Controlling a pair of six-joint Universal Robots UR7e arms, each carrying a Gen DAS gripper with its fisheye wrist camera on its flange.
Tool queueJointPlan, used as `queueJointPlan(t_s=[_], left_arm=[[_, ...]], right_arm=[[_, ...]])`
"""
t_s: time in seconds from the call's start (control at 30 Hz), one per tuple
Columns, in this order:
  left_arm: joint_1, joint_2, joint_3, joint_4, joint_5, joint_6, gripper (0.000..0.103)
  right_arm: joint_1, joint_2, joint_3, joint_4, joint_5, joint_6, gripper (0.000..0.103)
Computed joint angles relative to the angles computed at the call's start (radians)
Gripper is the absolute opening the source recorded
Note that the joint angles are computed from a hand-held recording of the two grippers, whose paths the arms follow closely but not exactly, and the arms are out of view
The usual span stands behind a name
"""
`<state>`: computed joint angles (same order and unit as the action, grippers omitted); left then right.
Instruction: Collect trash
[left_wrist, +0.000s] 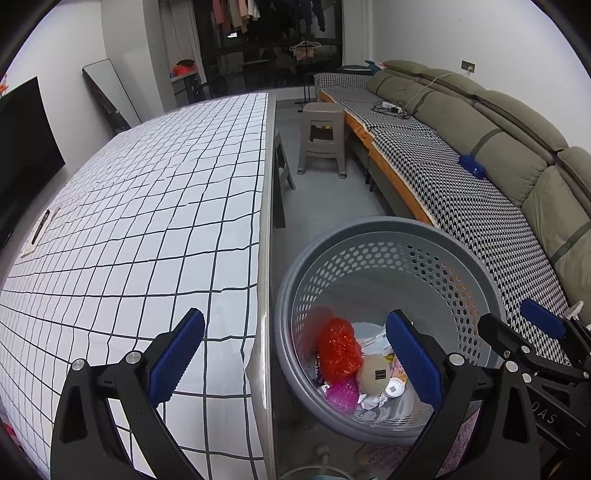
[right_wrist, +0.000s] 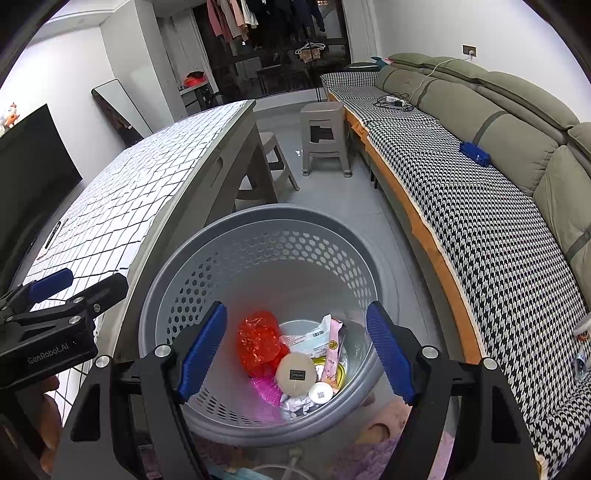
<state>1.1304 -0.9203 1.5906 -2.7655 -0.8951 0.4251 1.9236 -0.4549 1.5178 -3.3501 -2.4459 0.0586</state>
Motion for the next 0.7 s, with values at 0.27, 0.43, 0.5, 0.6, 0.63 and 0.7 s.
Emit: queueJointPlan(t_s=[0.27,0.43,0.5,0.6,0.63,0.7], left_arm=[[0.004,0.006,-0.009,0.007,0.008,-0.009,0.097],[0.004,0.006,-0.008,0.004,0.004,-0.002,0.097],[0.003,0.005,-0.004,0.000,0.005,0.003,0.097],[0.003,0.001,-0.002,0.006,0.000,-0.001,0.097],[0.003,0.000,0.000,0.005,0.001,-0.001,0.097],[0.002,-0.001,0.003,-0.003,0.003,0.004,0.097]], right_arm=[[-0.001,-0.001,0.001,0.007,0.000,0.004,0.075],[-0.002,-0.001,0.002,0.000,0.000,-0.001,0.075],[-0.002,-0.001,0.002,0.000,0.000,-0.001,0.075],[-0.002,-0.001,0.002,0.000,0.001,-0.002,0.075],[-0.002,-0.001,0.003,-0.001,0.002,-0.004,0.075],[-0.001,-0.001,0.001,0.000,0.001,-0.005,0.075]])
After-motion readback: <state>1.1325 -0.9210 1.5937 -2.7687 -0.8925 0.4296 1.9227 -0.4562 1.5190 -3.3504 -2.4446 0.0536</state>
